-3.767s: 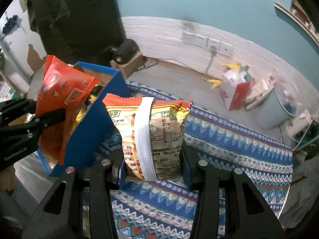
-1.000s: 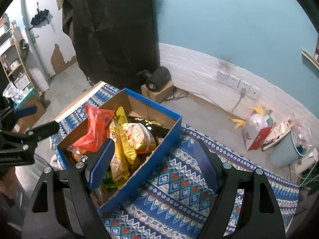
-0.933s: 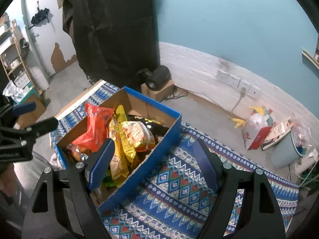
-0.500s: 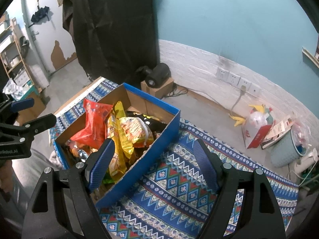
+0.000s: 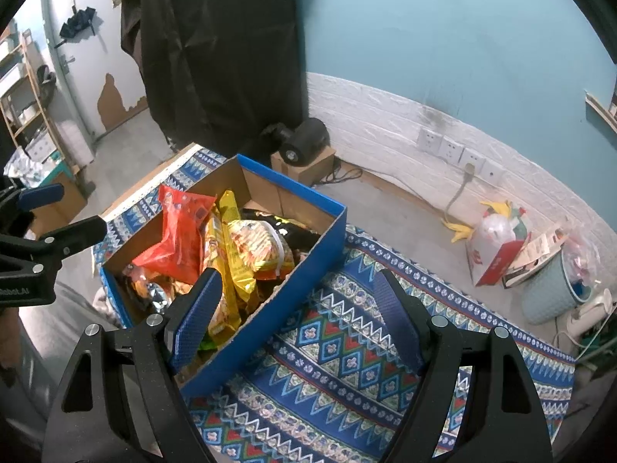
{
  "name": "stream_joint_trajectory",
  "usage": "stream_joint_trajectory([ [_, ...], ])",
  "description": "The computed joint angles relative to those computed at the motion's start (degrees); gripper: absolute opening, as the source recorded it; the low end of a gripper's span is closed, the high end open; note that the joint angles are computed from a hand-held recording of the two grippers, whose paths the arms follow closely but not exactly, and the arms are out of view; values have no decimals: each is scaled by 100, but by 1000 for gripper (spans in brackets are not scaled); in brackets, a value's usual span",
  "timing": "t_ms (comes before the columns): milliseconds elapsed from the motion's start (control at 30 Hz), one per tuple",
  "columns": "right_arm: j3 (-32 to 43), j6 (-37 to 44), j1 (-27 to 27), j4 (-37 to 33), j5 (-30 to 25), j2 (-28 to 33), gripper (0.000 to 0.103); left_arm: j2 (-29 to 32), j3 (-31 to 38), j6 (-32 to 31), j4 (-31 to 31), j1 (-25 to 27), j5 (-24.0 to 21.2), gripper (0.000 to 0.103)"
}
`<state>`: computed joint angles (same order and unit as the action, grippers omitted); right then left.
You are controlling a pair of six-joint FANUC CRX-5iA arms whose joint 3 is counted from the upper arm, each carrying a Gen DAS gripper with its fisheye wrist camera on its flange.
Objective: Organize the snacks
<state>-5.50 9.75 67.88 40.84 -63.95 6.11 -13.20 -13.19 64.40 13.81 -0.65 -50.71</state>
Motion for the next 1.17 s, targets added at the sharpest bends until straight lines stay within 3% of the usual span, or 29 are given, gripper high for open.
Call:
stream_joint_trajectory([
  [433, -22, 35, 46, 40, -97, -7, 80, 24, 135, 323, -303, -145, -126, 101],
  [1167, -70, 85, 73, 66, -209, -45, 80, -59, 51, 194, -161, -89, -162, 101],
])
